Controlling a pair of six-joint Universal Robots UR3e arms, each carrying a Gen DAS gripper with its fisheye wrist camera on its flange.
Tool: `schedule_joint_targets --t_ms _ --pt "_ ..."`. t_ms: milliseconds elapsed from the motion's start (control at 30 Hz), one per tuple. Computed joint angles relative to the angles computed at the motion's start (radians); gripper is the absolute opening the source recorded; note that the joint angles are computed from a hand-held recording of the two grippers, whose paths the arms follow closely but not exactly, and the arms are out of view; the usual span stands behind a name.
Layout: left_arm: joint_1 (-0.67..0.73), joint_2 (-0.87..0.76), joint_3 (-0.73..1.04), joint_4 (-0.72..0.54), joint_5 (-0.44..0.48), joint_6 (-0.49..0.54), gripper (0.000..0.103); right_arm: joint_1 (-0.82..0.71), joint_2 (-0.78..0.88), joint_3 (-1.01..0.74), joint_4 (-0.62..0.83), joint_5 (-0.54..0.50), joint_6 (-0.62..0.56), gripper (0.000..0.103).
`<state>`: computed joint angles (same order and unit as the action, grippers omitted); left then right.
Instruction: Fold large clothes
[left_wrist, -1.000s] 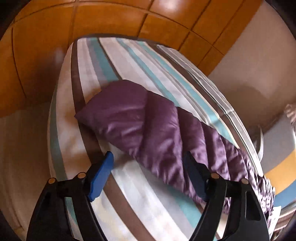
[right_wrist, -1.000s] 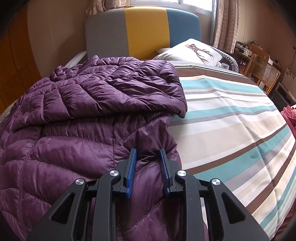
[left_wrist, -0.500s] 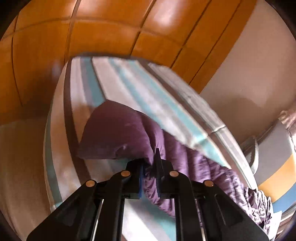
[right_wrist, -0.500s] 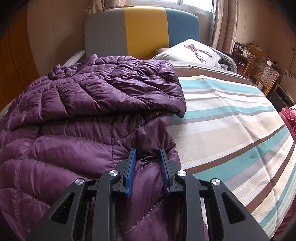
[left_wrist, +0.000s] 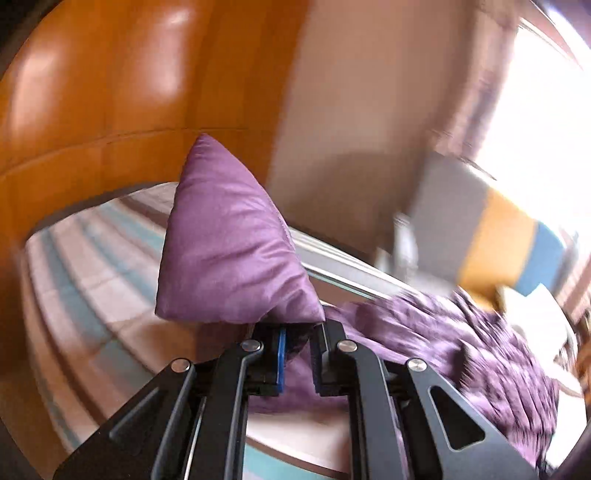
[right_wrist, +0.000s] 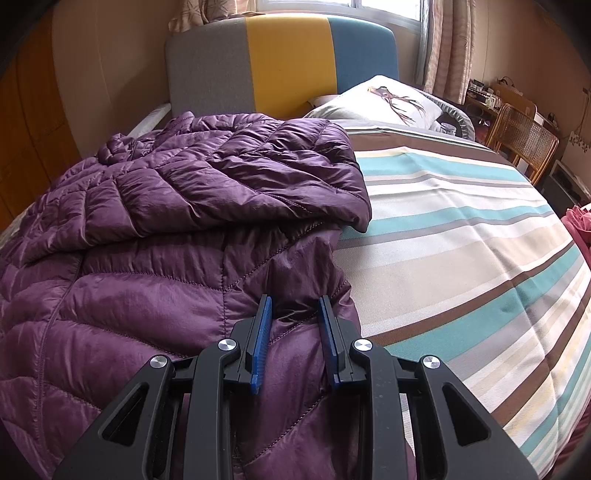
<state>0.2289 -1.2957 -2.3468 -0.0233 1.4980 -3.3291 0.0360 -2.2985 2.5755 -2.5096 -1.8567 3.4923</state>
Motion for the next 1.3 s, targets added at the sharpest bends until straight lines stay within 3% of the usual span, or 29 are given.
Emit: schedule_joint_targets --t_ms 167,433,633,700,733,767,833,933,1067,1200,1300 --pt "-0.282 -0.184 0.140 0.029 0.135 -0.024 0.009 -0.014 -0.016 0.007 0.002 0.015 -0.005 0.025" --pt "-0.667 -0.490 0.486 -0.088 0.306 -0.053 0.009 -0.074 -0.088 0.028 0.035 0.070 -0.038 0.025" --pt "-0.801 -0.664 0.706 -0.183 0.318 -0.053 0.010 -0.091 -0.115 0.032 0.056 0.084 -0.050 0.025" --pt "-0.817 -0.712 0.761 -0.230 0.288 -0.041 0.014 -0.094 -0.119 0.031 0.061 0.086 -0.052 0.025" --pt "-0.817 -0.726 0.774 -0.254 0.261 -0.030 0.024 -0.096 -0.121 0.031 0.063 0.088 -0.053 0.025" --pt "-0.813 -0.727 0.768 -0.264 0.236 -0.018 0.049 -0.099 -0.125 0.031 0.066 0.092 -0.055 0.025" --pt "-0.815 -0.691 0.712 -0.250 0.210 -0.012 0.078 -0.120 -0.146 0.032 0.084 0.112 -0.067 0.025" --pt "-0.817 -0.585 0.540 -0.121 0.203 0.029 0.093 -0.139 -0.165 0.026 0.108 0.134 -0.087 0.030" --pt "-0.760 -0.409 0.337 -0.065 0.189 0.100 0.094 -0.222 -0.268 0.004 0.211 0.231 -0.158 0.043" --pt "-0.674 -0.319 0.227 -0.107 0.315 0.096 0.094 -0.110 -0.159 -0.071 0.140 0.183 -0.112 0.043" --pt "-0.567 -0.271 0.169 -0.166 0.306 0.065 0.083 -0.051 -0.019 -0.141 0.050 0.214 -0.065 0.043"
